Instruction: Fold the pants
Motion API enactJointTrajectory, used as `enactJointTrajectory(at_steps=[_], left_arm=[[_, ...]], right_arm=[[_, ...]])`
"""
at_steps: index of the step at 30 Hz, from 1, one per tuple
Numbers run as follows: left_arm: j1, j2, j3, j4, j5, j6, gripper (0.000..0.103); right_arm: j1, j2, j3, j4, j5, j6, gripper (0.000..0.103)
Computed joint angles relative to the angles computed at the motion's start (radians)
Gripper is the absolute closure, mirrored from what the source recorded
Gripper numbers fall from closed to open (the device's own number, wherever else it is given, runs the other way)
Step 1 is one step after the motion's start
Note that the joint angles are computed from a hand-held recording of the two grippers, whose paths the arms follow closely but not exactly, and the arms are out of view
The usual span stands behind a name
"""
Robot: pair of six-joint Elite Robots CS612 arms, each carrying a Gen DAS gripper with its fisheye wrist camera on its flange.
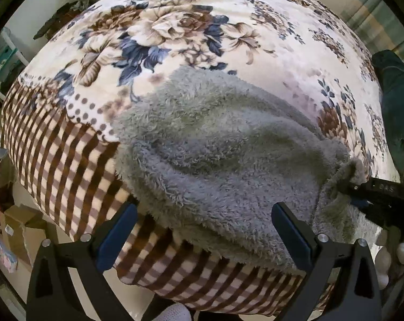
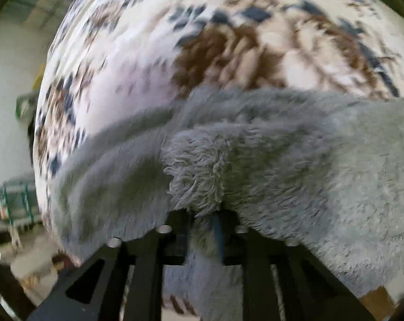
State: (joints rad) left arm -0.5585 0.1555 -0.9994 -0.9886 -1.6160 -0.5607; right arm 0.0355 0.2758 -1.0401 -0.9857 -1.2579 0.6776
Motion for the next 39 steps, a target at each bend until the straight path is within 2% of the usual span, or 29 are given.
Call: enactJointTrajectory(at_steps=[1,2,3,6,11,12,13,14,15,17,19,20,22,24,25,27,29,30,32,33,34,35,37,39], left_arm=[[0.002,0.001,-0.003,-0.002,-0.005,-0.005,0.000],[0.002,0.002,-0.006,-0.005,-0.005,-0.007,0.000],[0.002,0.002,-0.008,-0.005,-0.001,-0.007,0.000],[0.004,0.008,-0.022,0.000,0.024,-0.015,0.000],[0.012,0.014,-0.028,0.028,0.046,-0.049,0.000],[0.015,0.016,-0.030,0.033,0.046,-0.058,0.000],[0.017,0.018,-0.033,0.035,0.042,-0.070,0.000],[0.023,0.021,-0.037,0.037,0.032,-0.092,0.000],[0.026,0.024,-0.041,0.037,0.022,-0.107,0.000],[0.043,0.040,-0.060,0.030,-0.026,-0.174,0.000],[0.059,0.067,-0.093,0.004,-0.076,-0.250,0.000],[0.066,0.083,-0.111,-0.010,-0.096,-0.300,0.000],[0.082,0.115,-0.142,-0.049,-0.161,-0.407,0.000],[0.099,0.163,-0.176,-0.127,-0.240,-0.544,0.000],[0.101,0.175,-0.179,-0.155,-0.254,-0.575,0.000],[0.107,0.190,-0.162,-0.200,-0.270,-0.624,0.000],[0.108,0.203,-0.160,-0.253,-0.248,-0.678,0.001],[0.106,0.205,-0.158,-0.272,-0.221,-0.702,0.006],[0.100,0.201,-0.154,-0.305,-0.178,-0.706,0.039],[0.095,0.185,-0.140,-0.283,-0.150,-0.675,0.058],[0.089,0.172,-0.131,-0.263,-0.124,-0.647,0.068],[0.081,0.170,-0.142,-0.264,-0.096,-0.634,0.072],[0.069,0.164,-0.161,-0.248,-0.049,-0.588,0.078],[0.056,0.154,-0.183,-0.223,0.001,-0.541,0.079]], right_arm=[[-0.009,0.020,-0.051,-0.001,0.056,0.017,0.048],[-0.013,0.033,-0.080,-0.008,0.076,0.031,0.040],[-0.017,0.045,-0.118,-0.006,0.085,0.045,0.040],[-0.009,0.045,-0.185,0.058,0.040,0.046,0.040],[0.048,0.018,-0.161,0.203,-0.054,-0.116,0.040],[0.062,0.016,-0.151,0.218,-0.087,-0.150,0.040],[0.078,0.016,-0.143,0.231,-0.151,-0.171,0.041],[0.090,0.023,-0.146,0.225,-0.206,-0.175,0.056],[0.097,0.030,-0.154,0.216,-0.232,-0.164,0.086],[0.098,0.037,-0.152,0.216,-0.206,-0.123,0.088],[0.100,0.033,-0.146,0.199,-0.202,-0.131,0.088],[0.098,0.031,-0.145,0.201,-0.198,-0.126,0.084],[0.081,0.040,-0.155,0.186,-0.132,-0.072,0.078],[0.057,0.061,-0.194,0.165,-0.063,-0.024,0.051],[0.045,0.075,-0.230,0.161,-0.049,0.008,0.047],[0.034,0.083,-0.259,0.161,-0.058,0.025,0.046],[0.021,0.092,-0.297,0.182,-0.090,0.032,0.046],[0.019,0.092,-0.299,0.186,-0.099,0.036,0.042],[0.007,0.096,-0.322,0.235,-0.133,0.051,0.038],[0.006,0.097,-0.326,0.255,-0.155,0.057,0.033],[0.004,0.091,-0.322,0.293,-0.202,0.061,0.030],[0.006,0.091,-0.320,0.309,-0.237,0.067,0.023],[0.005,0.097,-0.326,0.316,-0.282,0.072,0.022],[-0.005,0.111,-0.352,0.330,-0.289,0.072,0.022]])
